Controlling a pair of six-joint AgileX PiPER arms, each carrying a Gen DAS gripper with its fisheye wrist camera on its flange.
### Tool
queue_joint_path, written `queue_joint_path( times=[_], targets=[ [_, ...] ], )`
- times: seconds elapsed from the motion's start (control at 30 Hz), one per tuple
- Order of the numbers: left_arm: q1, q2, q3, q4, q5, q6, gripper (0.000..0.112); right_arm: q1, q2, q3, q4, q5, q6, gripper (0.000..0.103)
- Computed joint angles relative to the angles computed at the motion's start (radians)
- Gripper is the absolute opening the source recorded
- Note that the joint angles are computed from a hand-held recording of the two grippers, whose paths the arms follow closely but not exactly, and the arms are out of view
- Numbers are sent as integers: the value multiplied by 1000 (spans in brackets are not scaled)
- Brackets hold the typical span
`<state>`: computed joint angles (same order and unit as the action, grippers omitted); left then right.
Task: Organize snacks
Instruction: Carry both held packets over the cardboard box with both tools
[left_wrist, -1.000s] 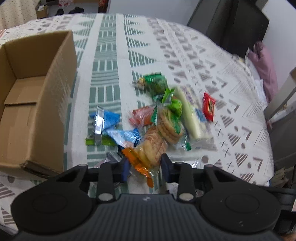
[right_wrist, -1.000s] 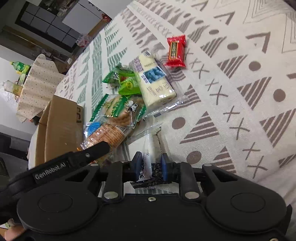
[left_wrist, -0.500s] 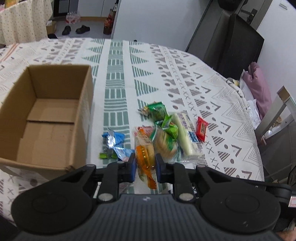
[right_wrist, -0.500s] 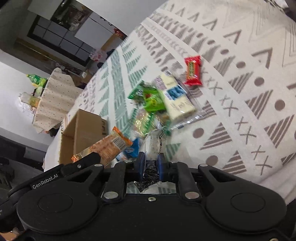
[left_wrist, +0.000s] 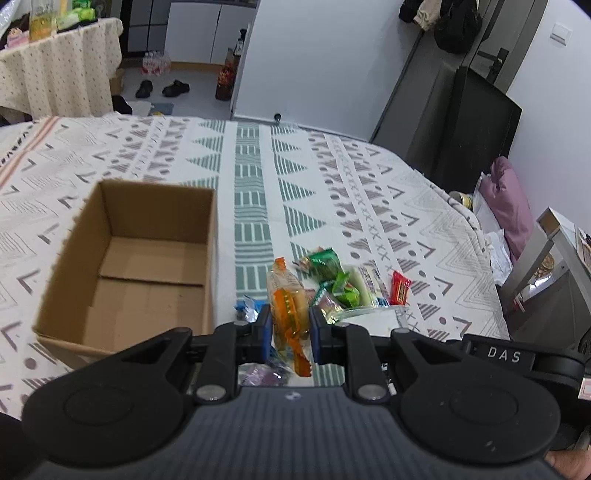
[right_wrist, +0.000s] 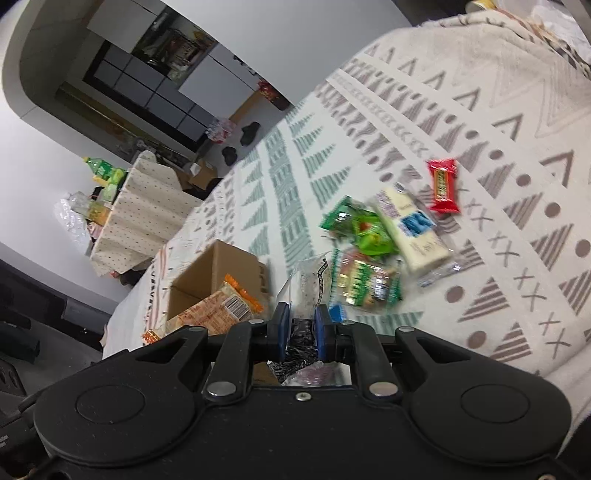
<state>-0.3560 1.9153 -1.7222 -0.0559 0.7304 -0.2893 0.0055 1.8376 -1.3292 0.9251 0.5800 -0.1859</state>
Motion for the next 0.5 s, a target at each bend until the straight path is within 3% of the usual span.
queue_joint_path(
  times=[0.5],
  targets=[
    [121, -124, 76, -5, -20, 18, 19, 123, 37, -163, -70, -4, 104, 15]
  ],
)
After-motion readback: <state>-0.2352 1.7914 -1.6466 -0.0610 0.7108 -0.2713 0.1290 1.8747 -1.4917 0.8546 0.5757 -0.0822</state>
